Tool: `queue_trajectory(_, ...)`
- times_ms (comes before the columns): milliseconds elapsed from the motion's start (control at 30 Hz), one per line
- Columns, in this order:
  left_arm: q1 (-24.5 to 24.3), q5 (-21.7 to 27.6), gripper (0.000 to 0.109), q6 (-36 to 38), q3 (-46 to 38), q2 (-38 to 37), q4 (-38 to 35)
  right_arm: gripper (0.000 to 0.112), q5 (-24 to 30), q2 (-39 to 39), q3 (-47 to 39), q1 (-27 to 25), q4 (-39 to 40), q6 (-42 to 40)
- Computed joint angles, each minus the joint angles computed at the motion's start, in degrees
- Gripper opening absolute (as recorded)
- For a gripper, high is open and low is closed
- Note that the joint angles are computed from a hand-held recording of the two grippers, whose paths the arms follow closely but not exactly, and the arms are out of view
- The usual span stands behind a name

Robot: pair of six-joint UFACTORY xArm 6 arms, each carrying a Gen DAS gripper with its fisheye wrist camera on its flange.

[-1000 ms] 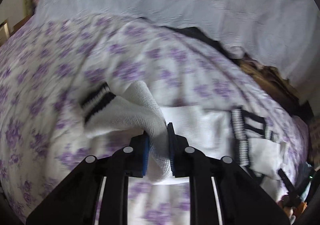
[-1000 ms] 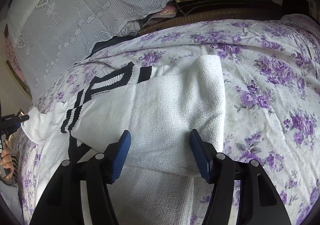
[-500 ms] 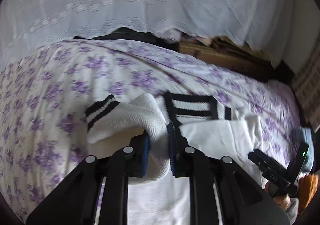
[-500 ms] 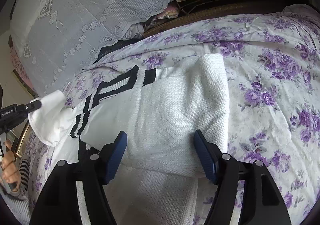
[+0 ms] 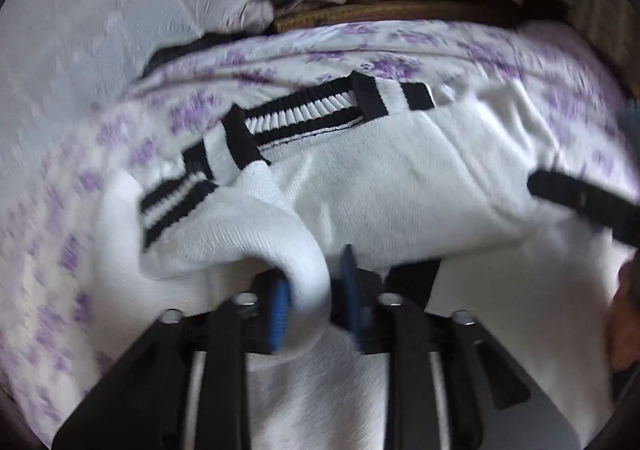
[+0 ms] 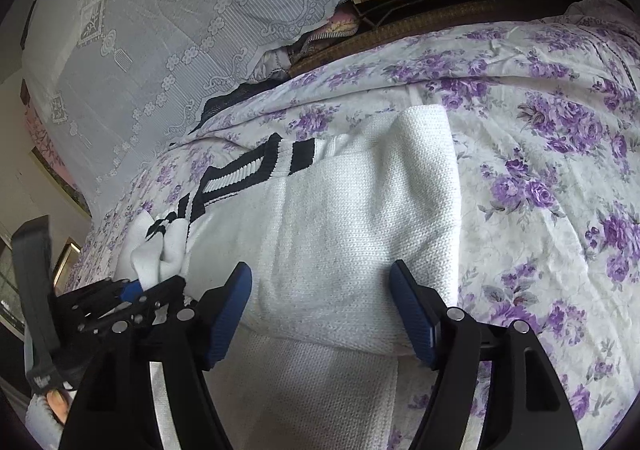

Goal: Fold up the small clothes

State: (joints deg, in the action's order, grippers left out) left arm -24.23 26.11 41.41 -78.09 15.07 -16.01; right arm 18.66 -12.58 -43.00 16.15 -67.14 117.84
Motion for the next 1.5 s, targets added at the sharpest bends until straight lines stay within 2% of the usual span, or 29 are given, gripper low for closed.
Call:
queue_trajectory(33,0.47,1.30,0.080,1.52,0.25,-0.83,-1.08,0.072,-0.06,0.00,0.01,-0.03,-0.06,0.01)
queue_trajectory(67,1.30,2.80,0.089,4.84,0.62,-2.15,-4.56,0.072,0.00,-0.02,0.02,-0.03,0.01,0.06)
queue_trajectory(133,3.00,2.05,0.094,14.98,3.13,-5.19,-14.07,0.071,0.52,-0.23,0.01,0.21,-0.06,0.58)
queue_trajectory(200,5.92,6.70,0.098,20.72,2.37,-6.83,-18.96,0.069,5.71,-1.17,-0.60,2.47,2.15,0.18)
queue_trajectory(267,9.98,10.04,0.099,24.59,0.59,-7.06,-23.93,0.066,11.89,-1.58,-3.17,6.27,1.59,-1.84)
queue_trajectory(333,12.78,8.23,0.099,23.96,-1.95,-4.97,-25.19,0.065,14.69,0.37,-7.62,9.35,0.64,-6.08)
queue_trajectory(400,14.79,5.71,0.099,14.25,-8.25,1.43,-20.67,0.065,18.41,5.52,-15.18,13.22,1.86,-13.56)
queue_trajectory(433,15.79,7.82,0.099,8.25,-12.96,5.47,-17.57,0.065,20.30,8.94,-19.76,14.88,3.97,-19.17)
queue_trajectory(500,17.74,16.04,0.098,-0.27,-23.15,13.27,-14.81,0.065,26.38,17.58,-30.97,18.06,8.28,-31.16)
queue_trajectory(567,18.25,20.16,0.098,-3.76,-28.96,18.15,-11.63,0.064,31.57,26.31,-42.72,19.28,13.45,-43.15)
queue_trajectory(633,17.61,20.14,0.099,-4.83,-30.75,20.70,-7.35,0.064,34.95,33.74,-53.22,18.38,19.01,-52.80)
queue_trajectory(667,17.43,19.55,0.099,-4.90,-30.36,20.74,-7.07,0.064,33.80,35.39,-55.61,17.01,22.02,-54.75)
queue_trajectory(733,16.76,16.98,0.099,-4.69,-28.24,19.67,-6.07,0.060,26.80,36.74,-56.87,12.55,30.37,-54.04)
queue_trajectory(800,16.50,16.08,0.099,-4.87,-27.49,19.35,-5.37,0.039,20.95,37.10,-55.82,9.41,35.67,-50.83)
queue_trajectory(833,16.37,15.93,0.099,-5.08,-27.57,19.48,-5.16,0.037,19.06,37.61,-55.67,8.62,38.31,-51.58)
queue_trajectory(867,16.24,15.72,0.099,-5.09,-27.07,19.14,-5.18,0.036,18.83,39.46,-57.53,8.13,41.81,-54.03)
queue_trajectory(967,16.43,16.45,0.099,-5.10,-27.72,19.40,-5.54,0.038,25.90,46.43,-66.94,8.92,44.63,-59.75)
queue_trajectory(1067,16.61,15.80,0.099,-4.44,-26.87,19.00,-6.00,0.048,27.68,49.18,-69.97,9.33,44.12,-59.62)
queue_trajectory(1100,16.58,15.65,0.099,-4.39,-26.87,19.06,-6.08,0.043,27.04,49.37,-69.73,9.35,44.32,-59.42)
queue_trajectory(1133,16.58,15.51,0.099,-4.30,-26.76,19.02,-6.15,0.031,26.23,48.80,-68.57,9.54,43.59,-58.74)
queue_trajectory(1167,16.57,15.36,0.099,-4.20,-26.68,19.00,-6.19,0.013,23.02,46.88,-65.25,9.61,42.81,-57.58)
queue_trajectory(1200,16.55,15.23,0.099,-4.14,-26.66,19.02,-6.21,0.011,20.07,44.79,-61.93,9.48,40.93,-55.44)
queue_trajectory(1300,16.53,14.83,0.099,-4.00,-26.27,18.79,-6.26,0.011,17.38,33.97,-48.92,9.66,25.68,-39.91)
queue_trajectory(1367,16.51,14.38,0.099,-3.92,-25.78,18.51,-6.26,0.011,20.86,24.53,-38.57,9.84,16.13,-27.96)
queue_trajectory(1400,16.45,14.04,0.099,-3.90,-25.43,18.32,-6.18,0.013,25.15,18.93,-32.57,10.16,13.11,-22.34)
queue_trajectory(1433,16.38,13.87,0.099,-3.26,-25.07,18.07,-6.64,0.017,27.05,14.60,-27.11,9.80,11.76,-18.90)
queue_trajectory(1467,16.25,13.65,0.099,-2.72,-24.56,17.74,-6.89,0.027,26.54,10.79,-21.82,9.01,12.73,-16.66)
queue_trajectory(1500,15.84,11.64,0.099,-2.90,-22.96,16.98,-5.82,0.033,23.64,7.30,-15.83,7.57,16.10,-14.41)
